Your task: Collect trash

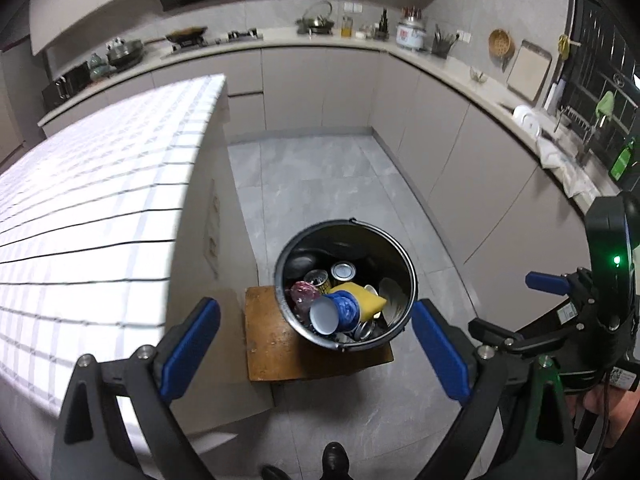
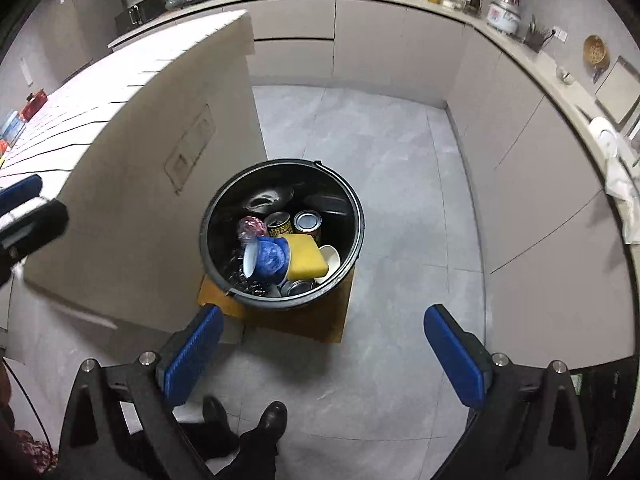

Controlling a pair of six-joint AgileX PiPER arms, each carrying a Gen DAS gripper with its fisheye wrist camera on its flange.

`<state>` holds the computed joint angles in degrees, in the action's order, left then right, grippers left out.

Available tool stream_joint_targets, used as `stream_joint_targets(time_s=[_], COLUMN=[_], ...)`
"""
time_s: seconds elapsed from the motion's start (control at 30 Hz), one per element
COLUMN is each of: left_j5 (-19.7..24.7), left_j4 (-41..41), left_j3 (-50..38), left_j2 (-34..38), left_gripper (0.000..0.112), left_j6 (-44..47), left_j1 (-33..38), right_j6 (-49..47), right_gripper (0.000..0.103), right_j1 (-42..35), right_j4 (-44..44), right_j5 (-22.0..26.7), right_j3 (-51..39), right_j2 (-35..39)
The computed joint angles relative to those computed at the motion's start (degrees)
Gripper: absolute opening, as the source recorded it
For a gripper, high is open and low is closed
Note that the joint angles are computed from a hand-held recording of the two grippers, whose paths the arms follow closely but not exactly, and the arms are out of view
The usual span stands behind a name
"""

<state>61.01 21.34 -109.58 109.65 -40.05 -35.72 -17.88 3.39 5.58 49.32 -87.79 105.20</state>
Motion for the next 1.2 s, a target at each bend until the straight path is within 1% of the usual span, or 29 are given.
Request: stream_joint_targets(time_s=[0.07, 0.2, 0.3, 0.4, 0.57, 0.8, 1.2], left_j5=[-0.54, -1.92, -2.25, -2.86, -3.59, -2.96, -3.25], left_j4=[2.79, 5.7, 6.78, 8.59, 10.2, 12.9, 13.82], left_j3=[4.94, 13.06, 17.21, 20.37, 23.51, 23.91, 23.04], left_j2=[-4.87, -12.2, -16.17, -18.78, -21.72, -23.01, -22.27], left_gripper=[0.097, 0.097, 0.097, 0.097, 0.097, 0.097, 0.097], left_j6=[-3.32, -7.79, -10.06, -12.93, -14.84, -16.35, -16.0], left_j1=[-1.36, -3.17, -4.46, -5.59, -6.39, -8.15, -8.92], right_j6=[0.14, 2.67, 5.72, 7.68, 10.77, 12.73, 10.09], right_gripper=[0.102, 0.102, 0.102, 0.102, 0.102, 0.102, 0.102], right_j1=[0.49, 2.49, 5.05, 7.12, 9.39, 10.82, 8.0], right_j4=[0.32, -0.32, -1.93, -3.12, -5.2, -6.23, -3.97], right_j5=[0.08, 0.93, 1.78, 1.66, 1.87, 2.27, 2.56], right_j3=[2.86, 6.67, 8.82, 10.42, 12.08, 13.04, 12.52], right_j2=[-4.09, -11.3, -16.43, -19.63, -23.37, -26.21, -26.58])
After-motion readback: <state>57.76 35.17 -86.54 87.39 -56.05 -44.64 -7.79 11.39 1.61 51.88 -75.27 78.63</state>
